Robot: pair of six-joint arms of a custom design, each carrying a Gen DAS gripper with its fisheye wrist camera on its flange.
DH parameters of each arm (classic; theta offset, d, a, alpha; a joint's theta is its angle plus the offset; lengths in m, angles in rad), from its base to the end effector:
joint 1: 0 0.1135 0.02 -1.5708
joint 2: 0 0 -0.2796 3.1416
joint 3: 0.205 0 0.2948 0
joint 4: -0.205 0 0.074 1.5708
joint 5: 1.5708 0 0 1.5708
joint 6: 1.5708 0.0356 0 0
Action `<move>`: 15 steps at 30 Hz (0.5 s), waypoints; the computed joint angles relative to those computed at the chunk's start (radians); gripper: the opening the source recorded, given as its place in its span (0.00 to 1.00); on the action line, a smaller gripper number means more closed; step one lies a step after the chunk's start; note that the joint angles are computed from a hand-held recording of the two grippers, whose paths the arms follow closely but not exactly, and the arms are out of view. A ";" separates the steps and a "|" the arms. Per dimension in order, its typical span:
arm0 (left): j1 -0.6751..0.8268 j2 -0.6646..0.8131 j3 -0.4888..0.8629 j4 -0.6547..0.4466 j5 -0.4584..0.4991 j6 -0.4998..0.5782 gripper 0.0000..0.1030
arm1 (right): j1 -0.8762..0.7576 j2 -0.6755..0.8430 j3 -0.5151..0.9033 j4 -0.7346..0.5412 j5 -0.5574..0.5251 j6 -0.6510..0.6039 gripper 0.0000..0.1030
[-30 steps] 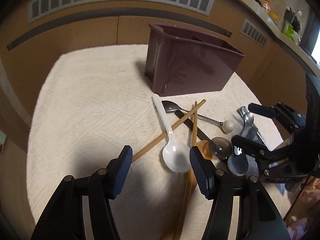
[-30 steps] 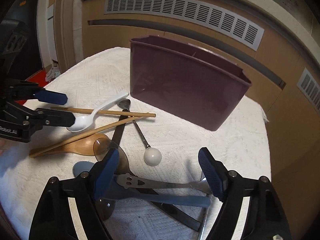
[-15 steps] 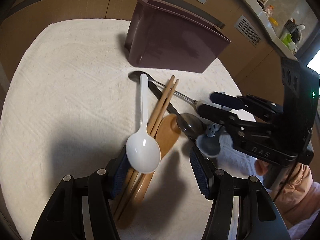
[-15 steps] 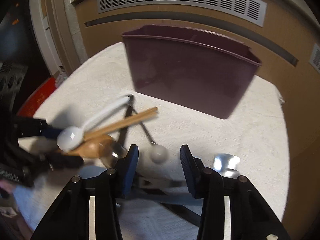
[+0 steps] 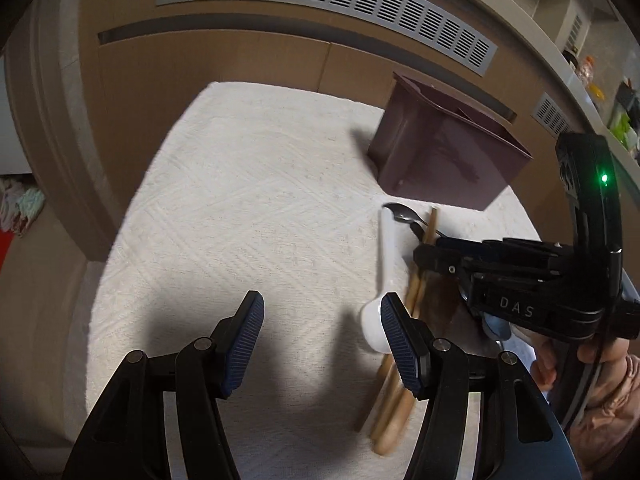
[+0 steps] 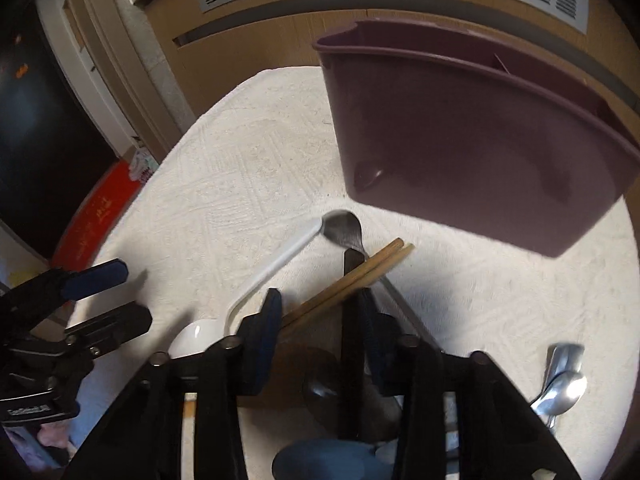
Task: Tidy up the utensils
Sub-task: 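Grasp the white plastic spoon with the left tool while the right tool grasps the ball-handled metal spoon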
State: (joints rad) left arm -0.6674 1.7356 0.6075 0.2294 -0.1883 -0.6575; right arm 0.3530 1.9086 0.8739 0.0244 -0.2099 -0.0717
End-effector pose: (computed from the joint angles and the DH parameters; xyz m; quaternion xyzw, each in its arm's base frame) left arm 0.2489 -0.1876 0.0689 -0.0263 0.9400 -0.1319 0.3134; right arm 0.3442 0.1347 0.0676 -0.2297 0.9281 0.1382 0.2582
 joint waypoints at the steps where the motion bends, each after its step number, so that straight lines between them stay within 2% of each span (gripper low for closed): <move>1: 0.004 0.006 0.003 0.006 0.019 0.010 0.60 | -0.005 -0.016 -0.012 -0.002 -0.003 -0.020 0.01; 2: -0.001 0.013 0.011 0.005 0.025 0.016 0.60 | -0.012 -0.032 -0.029 0.004 0.001 -0.040 0.00; 3: -0.006 0.022 0.023 0.000 0.029 0.023 0.60 | -0.024 -0.043 -0.063 0.067 -0.004 -0.057 0.00; 8: -0.015 0.108 0.128 -0.035 0.078 0.065 0.59 | -0.161 -0.079 -0.133 0.083 -0.037 -0.119 0.00; 10: 0.001 0.155 0.186 -0.064 0.114 0.080 0.52 | -0.213 -0.085 -0.154 0.089 -0.053 -0.133 0.00; 12: 0.018 0.201 0.254 -0.124 0.136 0.087 0.31 | -0.242 -0.102 -0.193 0.131 -0.038 -0.139 0.07; 15: 0.038 0.238 0.334 -0.200 0.169 0.106 0.29 | -0.265 -0.135 -0.250 0.198 -0.030 -0.148 0.08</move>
